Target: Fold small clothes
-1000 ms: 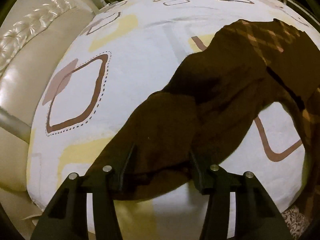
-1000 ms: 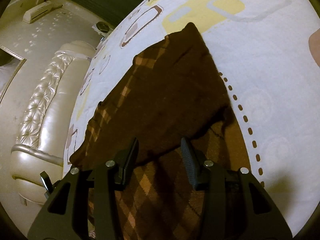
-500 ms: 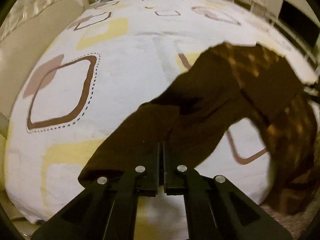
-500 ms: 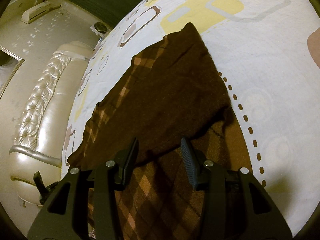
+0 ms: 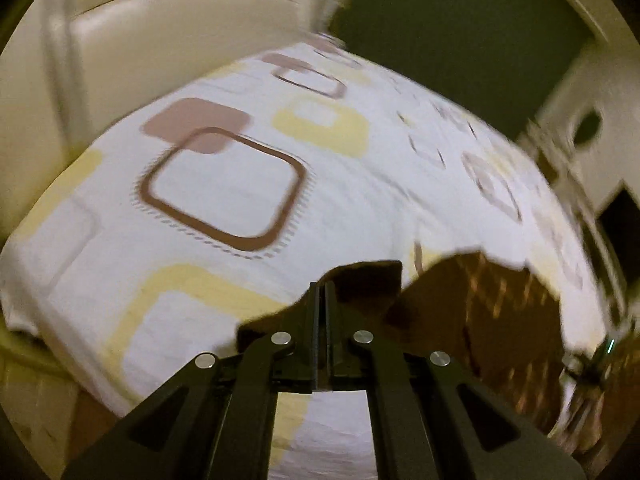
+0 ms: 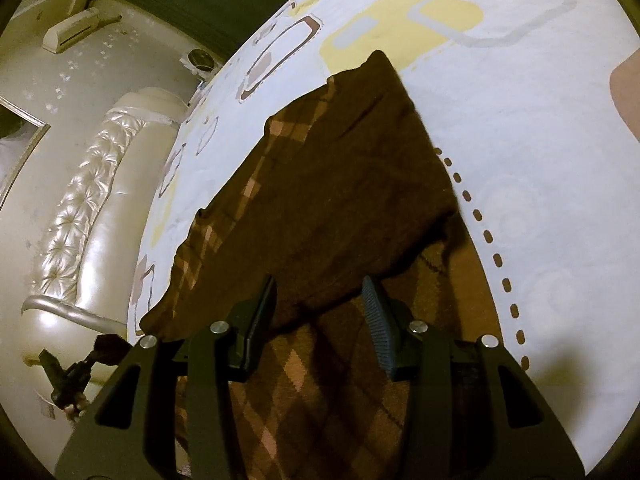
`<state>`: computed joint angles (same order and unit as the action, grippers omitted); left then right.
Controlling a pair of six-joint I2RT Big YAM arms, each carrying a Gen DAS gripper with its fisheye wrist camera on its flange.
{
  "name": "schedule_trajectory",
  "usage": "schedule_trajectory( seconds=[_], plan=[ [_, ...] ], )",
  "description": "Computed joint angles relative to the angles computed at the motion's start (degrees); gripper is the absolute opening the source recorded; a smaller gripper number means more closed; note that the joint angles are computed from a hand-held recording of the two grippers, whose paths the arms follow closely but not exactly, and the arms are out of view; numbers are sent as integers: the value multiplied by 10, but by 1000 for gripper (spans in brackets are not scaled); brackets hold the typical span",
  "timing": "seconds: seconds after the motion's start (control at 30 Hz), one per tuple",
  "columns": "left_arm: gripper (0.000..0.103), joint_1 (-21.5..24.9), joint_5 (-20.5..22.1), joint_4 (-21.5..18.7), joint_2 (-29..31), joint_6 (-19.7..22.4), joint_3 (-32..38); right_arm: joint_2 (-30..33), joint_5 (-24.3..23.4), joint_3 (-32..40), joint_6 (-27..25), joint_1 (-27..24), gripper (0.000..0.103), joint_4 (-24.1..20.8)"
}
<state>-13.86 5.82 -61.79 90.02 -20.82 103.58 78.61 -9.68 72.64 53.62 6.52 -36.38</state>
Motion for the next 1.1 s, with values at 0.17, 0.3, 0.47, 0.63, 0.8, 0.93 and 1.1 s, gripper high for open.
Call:
schedule_trajectory(
  seconds=[0.17,0.3,0.47,0.63,0.8,0.93,1.1],
  plan=[
    [2,25,-31,-1,-31,-56,-6,-6,-1,-4,7,1,44,6],
    [2,33,-54,-21,-40,-93,5,-14,-3,-7,7,0,44,9],
    [2,40,-61,-31,-54,-130,7,-29,-2,-14,10,-3,44,12],
    [2,38,-71,-42,-69,-148,7,-41,-5,-22,13,-2,44,16],
    [2,14,-87,-42,-70,-169,39,-49,-7,-28,14,-3,44,21],
    [2,-41,-102,-39,-48,-152,102,-54,-11,-32,18,-5,44,25],
    [2,-121,-115,-69,34,-114,248,-64,-16,-41,23,-5,44,33]
  ],
)
